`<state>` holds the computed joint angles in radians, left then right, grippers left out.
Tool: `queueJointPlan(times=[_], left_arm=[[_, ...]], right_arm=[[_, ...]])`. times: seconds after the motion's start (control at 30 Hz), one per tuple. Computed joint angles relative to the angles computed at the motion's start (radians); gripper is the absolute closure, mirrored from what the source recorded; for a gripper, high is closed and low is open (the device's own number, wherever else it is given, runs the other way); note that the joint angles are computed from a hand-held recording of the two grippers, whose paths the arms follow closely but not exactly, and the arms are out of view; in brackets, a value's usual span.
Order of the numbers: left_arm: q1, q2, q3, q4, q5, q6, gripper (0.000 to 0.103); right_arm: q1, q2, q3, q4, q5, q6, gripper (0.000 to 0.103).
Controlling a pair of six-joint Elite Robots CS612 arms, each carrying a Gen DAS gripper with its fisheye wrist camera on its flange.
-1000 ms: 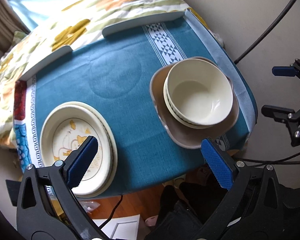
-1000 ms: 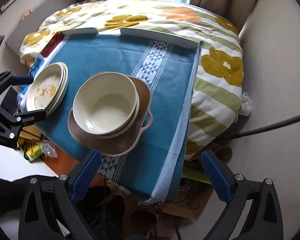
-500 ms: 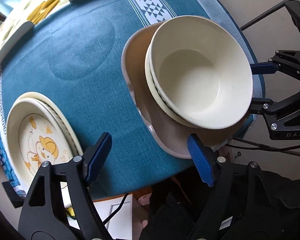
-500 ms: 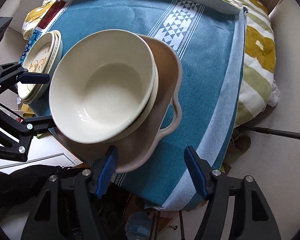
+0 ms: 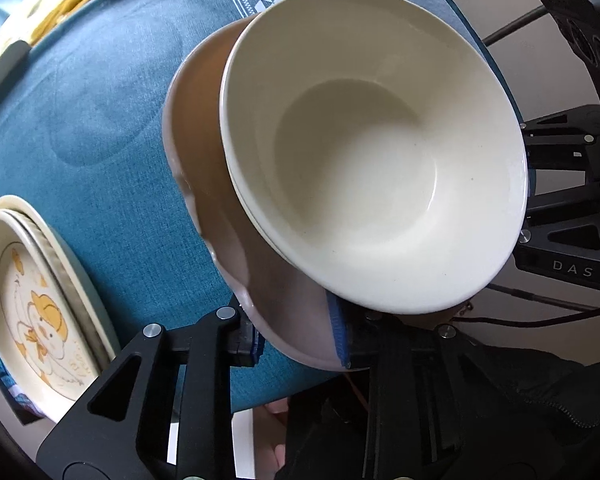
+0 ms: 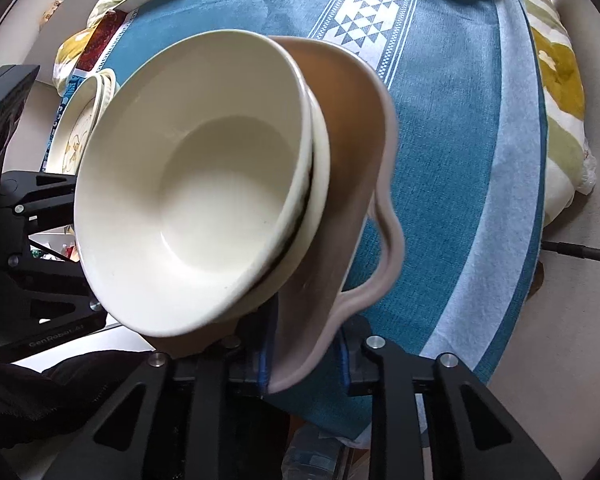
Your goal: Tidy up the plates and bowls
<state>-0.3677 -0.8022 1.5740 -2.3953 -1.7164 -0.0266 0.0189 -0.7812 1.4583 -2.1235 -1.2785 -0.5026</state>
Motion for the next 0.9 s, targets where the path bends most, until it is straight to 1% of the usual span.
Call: queueJointPlan(times=[0.13, 0.27, 0.37, 0.5, 0.67, 0.9], left_arm=[[0.000, -0.006, 0.017, -0.036, -0.008, -0.009, 0.081], [-0.006, -0.015, 0.033, -0.069, 0.010, 0.013, 0.081], [-0.003, -0.017, 0.036, -0.082, 0.012, 0.026, 0.081], [-0.016, -0.018, 0.048, -0.118, 0.025, 0.017, 0.081], [-0.018, -0.024, 0.058, -0.164, 0.047, 0.007, 0.081], [-0.020, -0.047, 0.077, -0.206, 0.081, -0.020, 0.081]], right_arm=[[0.006, -0.008, 0.017, -0.044, -0.013, -0.025, 0.086], [0.008, -0.012, 0.028, -0.074, -0.015, -0.036, 0.086], [0.006, -0.021, 0.050, -0.124, -0.019, -0.045, 0.086], [0.005, -0.022, 0.057, -0.154, -0.018, -0.048, 0.086], [0.011, -0.030, 0.070, -0.215, -0.042, -0.065, 0.086], [0.011, -0.042, 0.073, -0.247, -0.033, -0.077, 0.086]])
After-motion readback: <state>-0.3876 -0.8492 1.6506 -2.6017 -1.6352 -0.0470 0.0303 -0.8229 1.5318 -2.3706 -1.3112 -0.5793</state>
